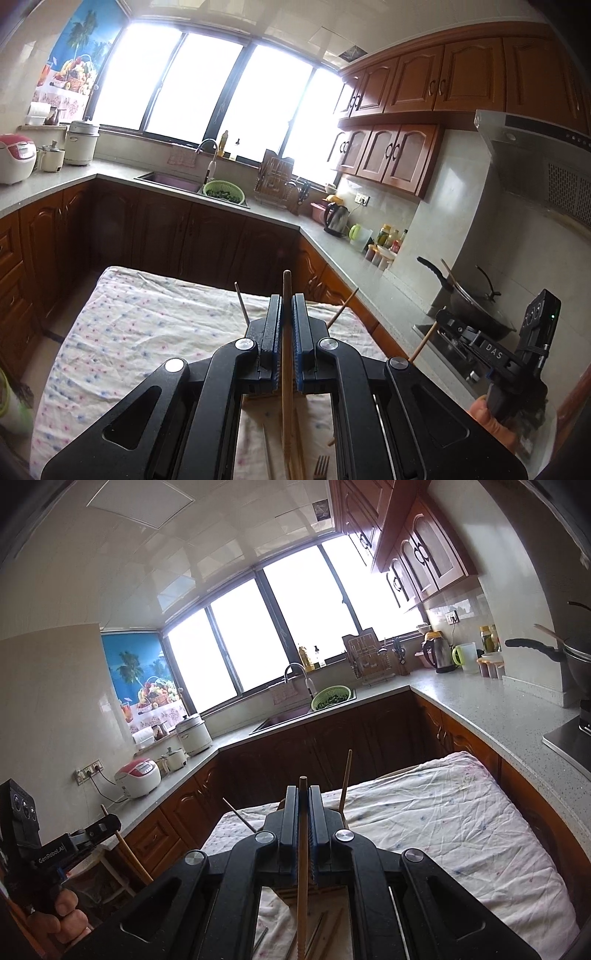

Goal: Organize utensils
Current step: 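Lift both chopsticks over the wooden holder and open both tools to drop them in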

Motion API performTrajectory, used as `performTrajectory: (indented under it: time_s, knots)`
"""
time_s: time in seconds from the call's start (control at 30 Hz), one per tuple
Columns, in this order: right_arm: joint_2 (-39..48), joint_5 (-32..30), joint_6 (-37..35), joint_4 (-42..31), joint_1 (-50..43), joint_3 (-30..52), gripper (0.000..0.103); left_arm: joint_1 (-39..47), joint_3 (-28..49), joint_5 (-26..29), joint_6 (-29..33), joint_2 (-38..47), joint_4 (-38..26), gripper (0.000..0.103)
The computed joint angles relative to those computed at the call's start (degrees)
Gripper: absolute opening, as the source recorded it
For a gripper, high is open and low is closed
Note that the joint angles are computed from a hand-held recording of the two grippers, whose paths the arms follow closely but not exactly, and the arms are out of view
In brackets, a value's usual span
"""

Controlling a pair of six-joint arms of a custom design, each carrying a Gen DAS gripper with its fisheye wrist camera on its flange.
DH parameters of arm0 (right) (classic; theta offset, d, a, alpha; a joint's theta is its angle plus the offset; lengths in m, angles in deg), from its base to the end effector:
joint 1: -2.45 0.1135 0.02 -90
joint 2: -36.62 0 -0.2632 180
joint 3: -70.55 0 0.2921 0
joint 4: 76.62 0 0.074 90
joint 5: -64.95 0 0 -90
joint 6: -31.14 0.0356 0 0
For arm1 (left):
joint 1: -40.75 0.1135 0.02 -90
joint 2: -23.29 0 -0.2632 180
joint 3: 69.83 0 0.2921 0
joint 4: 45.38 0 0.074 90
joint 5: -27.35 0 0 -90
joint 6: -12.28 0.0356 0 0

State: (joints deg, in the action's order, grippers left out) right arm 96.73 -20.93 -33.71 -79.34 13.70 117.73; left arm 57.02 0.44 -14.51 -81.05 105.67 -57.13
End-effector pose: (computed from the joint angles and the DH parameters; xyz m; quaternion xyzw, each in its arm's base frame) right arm 0.2741 0.0519 0.2468 0.1179 0.7878 0.1614 0.5826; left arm 0.3531 0.0754 0.2736 0.0891 0.7919 -0.2835 0.5336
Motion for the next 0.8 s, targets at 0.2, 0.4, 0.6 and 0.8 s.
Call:
performTrajectory:
  time_s: [0.2,0.4,0.6,0.8]
  knots:
    - [5.84,0.02,0.14,5.75,-2.8,4.73,0.004,-3.47,4.6,-5.04,-6.13,3.91,6.95,0.004]
    - [13.29,1.53,0.24,12.48,-5.35,9.92,0.004,-6.41,12.06,-10.65,-11.39,11.33,10.42,0.004]
    - [21.55,1.64,0.3,15.85,-6.78,14.66,0.004,-9.18,15.93,-16.26,-13.53,17.65,14.01,0.004]
    - [29.71,1.51,1.37,20.42,-7.18,15.97,0.004,-11.75,16.39,-19.95,-12.58,23.15,16.19,0.004]
